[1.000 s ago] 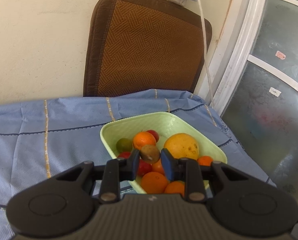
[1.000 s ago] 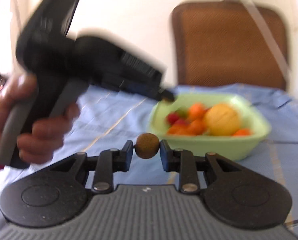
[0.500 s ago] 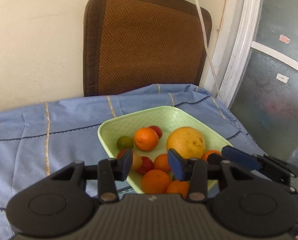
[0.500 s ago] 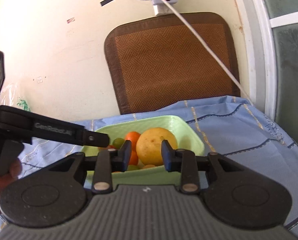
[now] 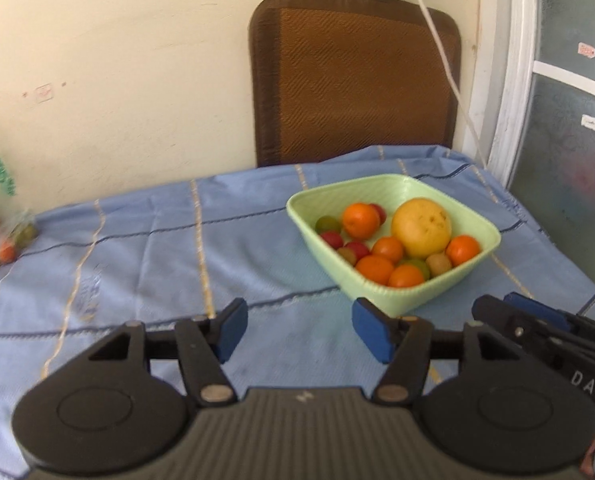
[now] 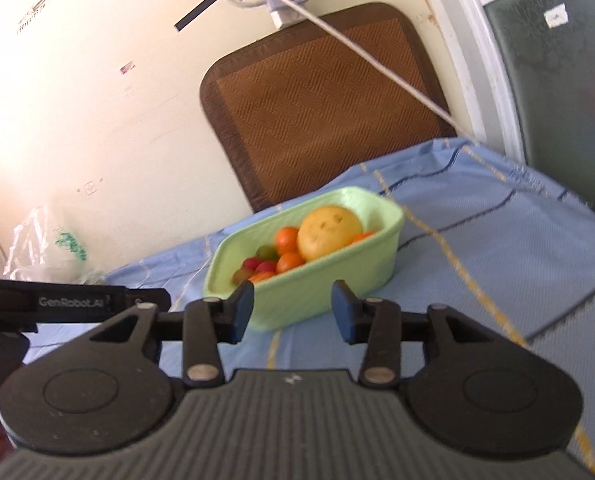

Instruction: Organize fruits

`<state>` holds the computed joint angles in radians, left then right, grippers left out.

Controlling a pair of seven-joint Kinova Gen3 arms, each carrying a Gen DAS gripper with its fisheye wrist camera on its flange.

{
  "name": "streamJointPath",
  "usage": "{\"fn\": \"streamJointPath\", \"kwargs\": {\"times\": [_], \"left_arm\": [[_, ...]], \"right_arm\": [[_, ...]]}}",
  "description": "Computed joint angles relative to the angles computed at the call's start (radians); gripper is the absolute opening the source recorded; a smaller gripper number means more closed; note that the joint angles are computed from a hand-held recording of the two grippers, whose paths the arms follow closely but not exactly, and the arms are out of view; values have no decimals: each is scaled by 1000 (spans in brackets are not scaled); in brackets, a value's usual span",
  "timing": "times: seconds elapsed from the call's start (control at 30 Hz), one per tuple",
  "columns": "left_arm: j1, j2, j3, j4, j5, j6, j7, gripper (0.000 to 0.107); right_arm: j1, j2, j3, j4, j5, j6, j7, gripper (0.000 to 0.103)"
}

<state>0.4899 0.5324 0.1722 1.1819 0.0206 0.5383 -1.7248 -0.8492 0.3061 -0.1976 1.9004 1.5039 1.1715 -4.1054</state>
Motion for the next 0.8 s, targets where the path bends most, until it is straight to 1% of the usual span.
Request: {"fn": "streamJointPath", "kwargs": {"times": [0.07, 0.1, 0.13, 0.2, 0.27, 0.33, 0.43, 0.5, 0.7, 0.8], "left_arm": [[-1, -29, -16, 43, -2, -14, 18, 64], [1, -42, -26, 62, -8, -21, 33, 71], [1, -54, -32, 82, -12, -33, 44, 84], [0, -88, -45, 147, -26, -86, 63, 93], [10, -114, -65, 194, -54, -119, 91, 95], [-5, -133, -56, 228, -58, -140, 100, 103], [-11, -161, -61, 281, -75, -174, 119, 103], [-26, -175, -51, 312, -77, -195, 117, 103], [-77, -183, -18, 325, -46, -162, 99, 103], [-62, -190, -42, 341, -59, -178, 122, 103]], "right_arm": [[-5, 0, -9, -21, -25, -13, 28, 46], [-11, 1, -11, -32, -36, -17, 39, 46], [-17, 2, -12, -40, -43, -20, 45, 46], [-29, 3, -12, -53, -53, -25, 46, 49], [-40, 5, -10, -62, -58, -31, 38, 50], [-49, 7, -9, -71, -64, -39, 39, 50], [-64, 13, -7, -91, -84, -44, 44, 53], [-78, 21, -4, -106, -100, -35, 44, 55], [-109, 35, 12, -136, -136, -14, 39, 57], [-120, 42, 18, -147, -142, -4, 37, 61]]}}
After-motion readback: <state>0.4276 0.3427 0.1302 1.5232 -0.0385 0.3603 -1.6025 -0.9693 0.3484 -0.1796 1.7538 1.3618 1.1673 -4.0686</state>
